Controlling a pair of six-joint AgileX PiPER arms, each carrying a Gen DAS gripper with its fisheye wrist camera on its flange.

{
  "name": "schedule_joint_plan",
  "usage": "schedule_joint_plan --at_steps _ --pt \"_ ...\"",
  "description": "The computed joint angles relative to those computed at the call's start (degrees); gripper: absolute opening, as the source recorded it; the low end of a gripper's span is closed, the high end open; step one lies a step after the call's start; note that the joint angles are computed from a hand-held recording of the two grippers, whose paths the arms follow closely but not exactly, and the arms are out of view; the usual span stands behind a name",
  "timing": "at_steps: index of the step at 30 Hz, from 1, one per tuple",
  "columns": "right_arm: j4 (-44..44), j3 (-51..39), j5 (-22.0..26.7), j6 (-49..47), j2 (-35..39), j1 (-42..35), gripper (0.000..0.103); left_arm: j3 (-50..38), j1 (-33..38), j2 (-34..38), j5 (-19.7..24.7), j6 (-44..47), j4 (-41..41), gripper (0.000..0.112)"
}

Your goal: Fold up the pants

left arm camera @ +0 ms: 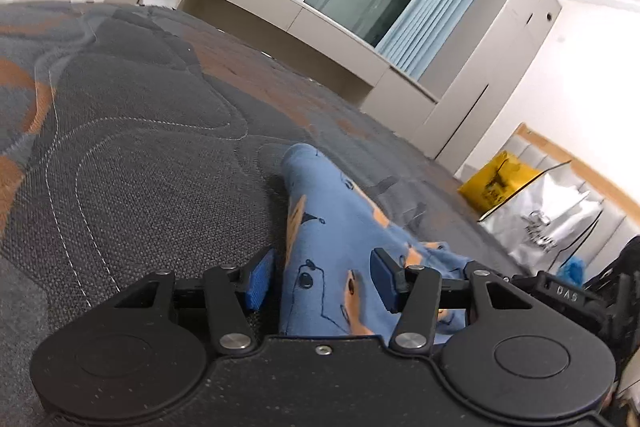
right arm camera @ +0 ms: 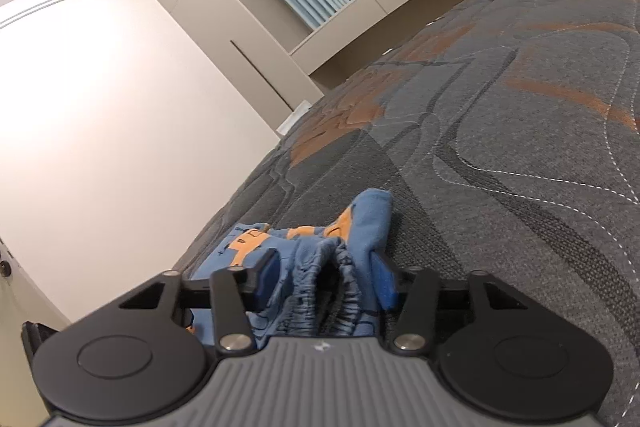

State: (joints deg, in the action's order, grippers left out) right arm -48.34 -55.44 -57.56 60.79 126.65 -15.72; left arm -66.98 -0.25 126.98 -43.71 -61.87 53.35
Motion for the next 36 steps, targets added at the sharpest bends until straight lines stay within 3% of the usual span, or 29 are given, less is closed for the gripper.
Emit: schedule_joint_plan --at_steps 4,13,18,30,36 --pt "0.15 -0.2 0.55 0.31 0.12 0.07 0.041 0.19 -0.95 -0.48 1.63 2.8 -1.58 0.05" --pt "0.55 -0.2 1.17 0.01 -0.07 0.54 0.041 0.63 -0.92 -0.53 1.7 3.87 -1.79 0.039" --pt "1.26 0.21 2.41 -0.99 -0.69 1.13 0.033 1.62 -1.84 -1.16 2.34 6.62 -3.95 0.036" --pt "3.99 2.89 2.33 -5.76 -2.61 1.89 0.028 0.25 -0.24 -0.82 1.61 1.91 0.08 0.03" --pt "7.02 4.68 1.07 -10.02 -3.77 2.86 0.024 0.81 -0.97 -1.87 3.36 3.11 -0.9 0.026"
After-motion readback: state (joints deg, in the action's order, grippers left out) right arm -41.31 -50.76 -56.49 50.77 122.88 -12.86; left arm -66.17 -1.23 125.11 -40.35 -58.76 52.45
